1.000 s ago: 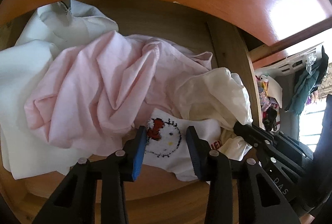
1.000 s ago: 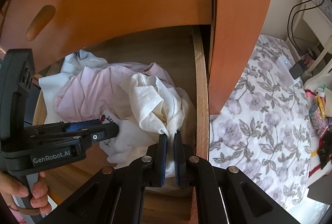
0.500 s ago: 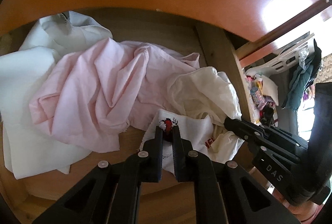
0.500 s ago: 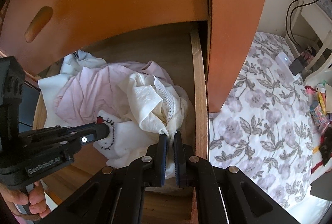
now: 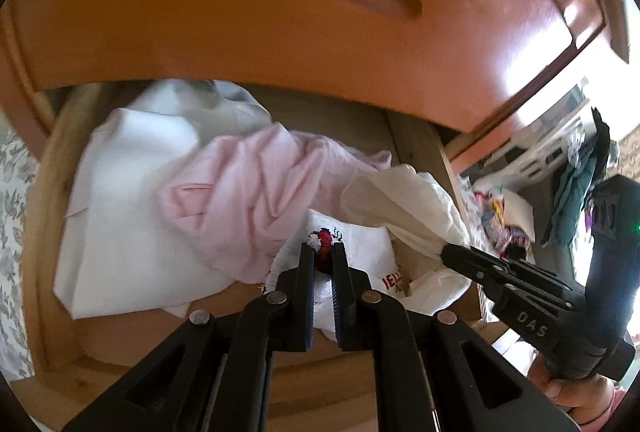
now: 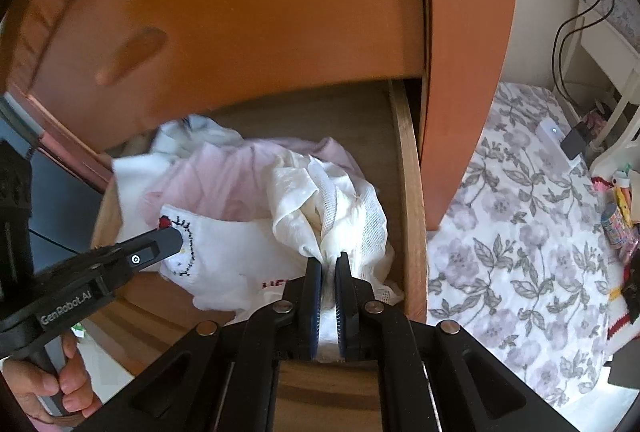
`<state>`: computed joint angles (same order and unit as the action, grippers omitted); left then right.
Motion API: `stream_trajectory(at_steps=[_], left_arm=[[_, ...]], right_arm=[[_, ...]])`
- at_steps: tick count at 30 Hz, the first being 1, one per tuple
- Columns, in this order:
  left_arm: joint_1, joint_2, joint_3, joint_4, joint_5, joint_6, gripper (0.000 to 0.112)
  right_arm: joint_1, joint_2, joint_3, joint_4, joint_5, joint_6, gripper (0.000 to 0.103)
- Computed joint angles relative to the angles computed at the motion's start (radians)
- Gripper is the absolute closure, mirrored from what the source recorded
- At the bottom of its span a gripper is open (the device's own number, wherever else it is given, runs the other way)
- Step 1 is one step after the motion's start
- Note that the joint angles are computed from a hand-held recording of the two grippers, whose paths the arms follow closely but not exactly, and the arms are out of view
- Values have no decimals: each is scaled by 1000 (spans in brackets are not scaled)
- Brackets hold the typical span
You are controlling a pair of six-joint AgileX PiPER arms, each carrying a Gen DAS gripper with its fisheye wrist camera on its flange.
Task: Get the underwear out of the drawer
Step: 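Lift the Hello Kitty cloth and cream cloth out of the drawer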
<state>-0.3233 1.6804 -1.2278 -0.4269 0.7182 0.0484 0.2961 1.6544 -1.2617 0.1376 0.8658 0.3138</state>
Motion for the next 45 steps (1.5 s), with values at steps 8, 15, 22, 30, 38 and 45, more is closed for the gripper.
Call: stream_trajectory(at_steps=[8,15,22,30,38,45], left_arm=[[42,-148,138,-37,-102,29,105],[108,-292,244,-119,-146,84,105],[186,-410,303,-179,-133,127,105],[249,-527,331,-222,-104,171,105],[300,-616,320,-282,-59,227,105],[362,-704,294,-367,26,310,105]], right_arm=[[34,-162,166,55,-184,89,96],[66,-266,246,37,-273,169,96],[112,-370,303,-57,-302,317,96],[132,-435,315,-126,-326,385,96],[182,-515,257,-269,-307,479,96],[267,-577,195,-420,-246,585,96]])
